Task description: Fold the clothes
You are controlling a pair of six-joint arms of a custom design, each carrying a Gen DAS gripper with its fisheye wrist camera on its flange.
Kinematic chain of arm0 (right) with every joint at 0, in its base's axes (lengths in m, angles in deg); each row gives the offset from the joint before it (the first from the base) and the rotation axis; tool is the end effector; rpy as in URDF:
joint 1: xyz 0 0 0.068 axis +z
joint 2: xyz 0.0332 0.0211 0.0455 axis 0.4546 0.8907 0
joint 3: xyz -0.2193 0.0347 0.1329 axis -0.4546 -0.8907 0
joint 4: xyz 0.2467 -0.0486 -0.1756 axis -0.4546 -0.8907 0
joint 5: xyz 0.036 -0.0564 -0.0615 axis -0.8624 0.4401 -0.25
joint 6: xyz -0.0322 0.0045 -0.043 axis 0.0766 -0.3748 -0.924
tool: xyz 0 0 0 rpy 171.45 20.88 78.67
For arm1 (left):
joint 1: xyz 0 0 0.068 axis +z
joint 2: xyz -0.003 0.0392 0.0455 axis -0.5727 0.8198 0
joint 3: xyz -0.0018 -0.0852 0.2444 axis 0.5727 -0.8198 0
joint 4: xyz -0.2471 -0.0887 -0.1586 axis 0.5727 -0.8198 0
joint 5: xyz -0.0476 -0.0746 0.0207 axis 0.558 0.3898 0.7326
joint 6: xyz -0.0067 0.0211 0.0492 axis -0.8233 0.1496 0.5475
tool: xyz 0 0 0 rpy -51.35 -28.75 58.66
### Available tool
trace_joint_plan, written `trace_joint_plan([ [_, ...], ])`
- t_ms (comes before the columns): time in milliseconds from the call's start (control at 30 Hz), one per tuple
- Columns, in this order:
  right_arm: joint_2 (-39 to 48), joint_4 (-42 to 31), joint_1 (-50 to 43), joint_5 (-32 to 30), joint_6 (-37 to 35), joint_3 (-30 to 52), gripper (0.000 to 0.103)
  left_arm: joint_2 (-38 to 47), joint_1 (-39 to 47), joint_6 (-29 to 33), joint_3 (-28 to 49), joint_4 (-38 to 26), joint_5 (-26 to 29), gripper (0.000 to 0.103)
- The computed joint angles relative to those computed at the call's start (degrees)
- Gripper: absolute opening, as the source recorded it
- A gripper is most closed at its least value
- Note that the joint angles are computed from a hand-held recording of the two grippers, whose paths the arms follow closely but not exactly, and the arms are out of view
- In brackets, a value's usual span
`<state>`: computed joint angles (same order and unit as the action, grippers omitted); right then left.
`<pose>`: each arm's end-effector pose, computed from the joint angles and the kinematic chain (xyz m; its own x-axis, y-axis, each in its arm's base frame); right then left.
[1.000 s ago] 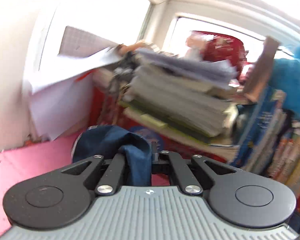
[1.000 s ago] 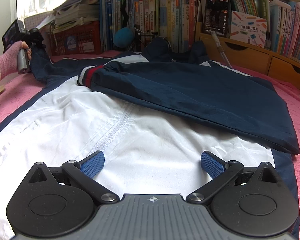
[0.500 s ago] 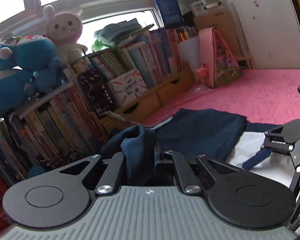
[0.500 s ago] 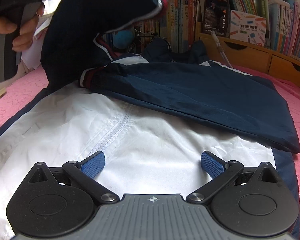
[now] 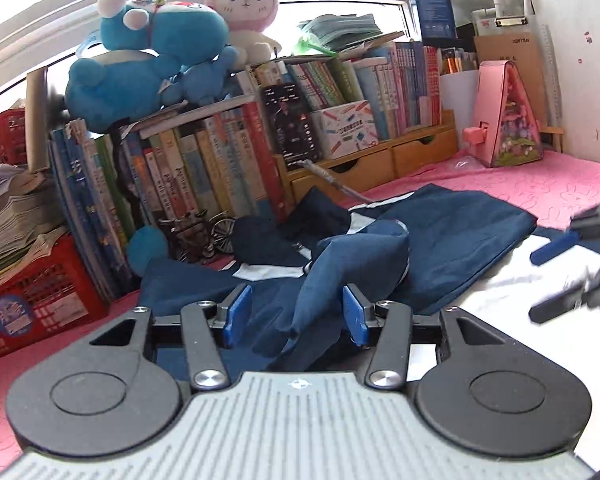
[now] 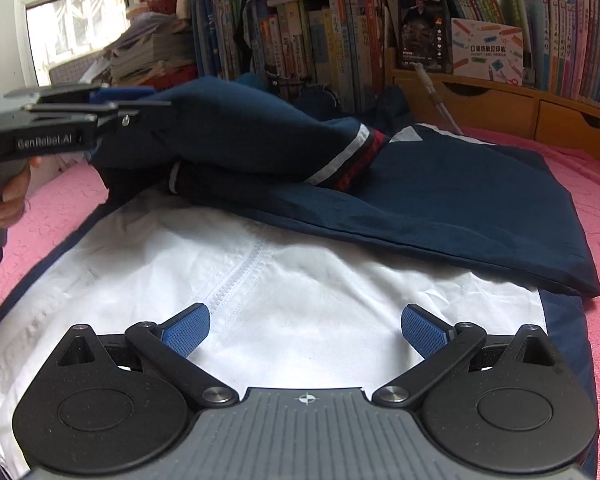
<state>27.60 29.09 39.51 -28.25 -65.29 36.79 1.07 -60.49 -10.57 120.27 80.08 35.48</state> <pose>0.2406 0.0602 0.1284 -0.6209 -0.0462 -0.7825 -0.3034 0.9346 0.1855 0.3040 -0.1448 0.1711 -0.2373 0.4085 -0.8813 0.4985 0.8299 0.2505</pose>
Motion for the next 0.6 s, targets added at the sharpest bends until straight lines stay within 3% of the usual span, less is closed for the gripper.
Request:
trace_joint_plan([
  [100,-2.2,-0.6,-4.1,-4.2,3.4,1.7,0.103,-0.1,1.2,0.6,-2.2,0.9,1.3,0.053],
  [233,3.6,-1.0,-4.1,-2.0,5.5,9.3,0.103,3.4,0.5,2.1,-1.9,1.8,2.4,0.053],
  [433,21.8,-4.8,5.3,7.0,3.8,28.5,0.103,9.3,-0.4,7.6,0.0,0.4,6.3,0.053],
  [600,39.8,-12.6,11.7,15.0,-0.3,47.7,0.103,10.1,0.1,7.7,0.4,-0.7,7.6,0.054],
])
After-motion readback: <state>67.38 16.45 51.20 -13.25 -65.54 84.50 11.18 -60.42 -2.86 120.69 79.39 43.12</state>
